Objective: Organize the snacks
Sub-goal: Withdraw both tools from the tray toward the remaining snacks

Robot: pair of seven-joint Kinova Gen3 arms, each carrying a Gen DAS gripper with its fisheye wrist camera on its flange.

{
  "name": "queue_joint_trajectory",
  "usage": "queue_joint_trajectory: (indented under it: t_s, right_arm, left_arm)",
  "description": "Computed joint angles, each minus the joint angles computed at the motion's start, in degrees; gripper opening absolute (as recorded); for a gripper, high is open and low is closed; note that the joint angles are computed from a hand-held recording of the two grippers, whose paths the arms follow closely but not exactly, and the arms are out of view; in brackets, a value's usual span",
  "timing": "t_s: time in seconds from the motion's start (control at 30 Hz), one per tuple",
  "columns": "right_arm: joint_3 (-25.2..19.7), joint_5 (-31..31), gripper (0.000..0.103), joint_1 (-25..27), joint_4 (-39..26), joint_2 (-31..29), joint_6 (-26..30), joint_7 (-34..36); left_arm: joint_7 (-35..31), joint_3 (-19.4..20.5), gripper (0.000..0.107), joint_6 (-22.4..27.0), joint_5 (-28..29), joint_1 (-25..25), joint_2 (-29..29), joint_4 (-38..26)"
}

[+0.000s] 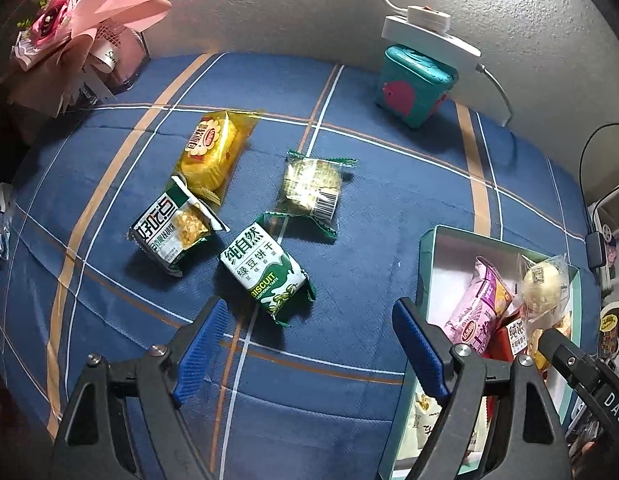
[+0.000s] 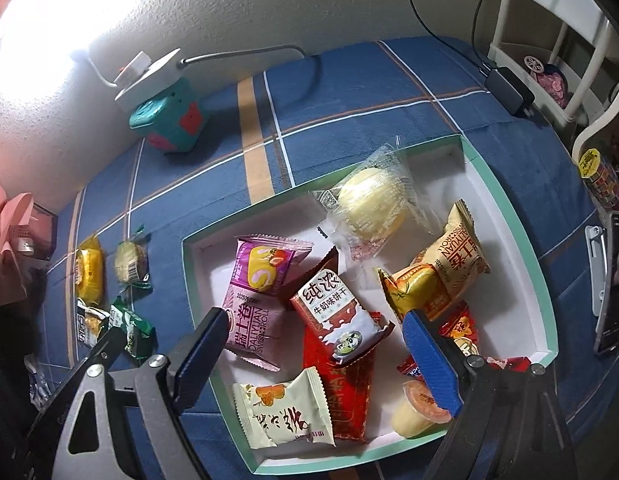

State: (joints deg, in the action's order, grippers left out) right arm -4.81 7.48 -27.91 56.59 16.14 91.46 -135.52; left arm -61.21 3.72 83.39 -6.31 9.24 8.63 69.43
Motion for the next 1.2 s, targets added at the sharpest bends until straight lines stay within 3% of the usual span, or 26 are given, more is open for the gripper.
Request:
queue_joint_trajectory:
  t_s: [0.1, 0.2, 0.6, 1.03, 1.2]
  right_arm:
    - [0.0, 0.0, 0.092, -0.1, 0.0, 0.3, 0.3, 0.1]
    - [0.1, 0.8, 0.103, -0.5, 0.1, 0.4, 0.3, 0.1]
    - [0.1, 1.4, 0.103, -1.3, -0.7, 1.1, 1.2, 0.6]
    - [-0.2, 3.5, 0.103, -8.4, -10.6, 6.3, 4.6, 2.2]
    - [-0.2, 2.9, 0.103, -12.3, -15.6, 9.6, 5.3, 3.2]
  left_arm:
    - [0.1, 0.2, 0.100, -0.7, -1.0, 0.5, -0.2, 0.4]
    - [0.6, 0.4, 0.103, -0.9, -3.2, 1.5, -0.3, 0.7]
    - [-1.5, 0.2, 0.103, 0.2, -2.2, 0.8, -0.1, -0.3]
    - [-2.5, -2.3, 0.103, 1.4, -14.3, -2.3, -2.5, 1.0]
    - [-3.8, -3.7, 0.103, 1.8, -14.0, -5.8, -3.0, 1.8]
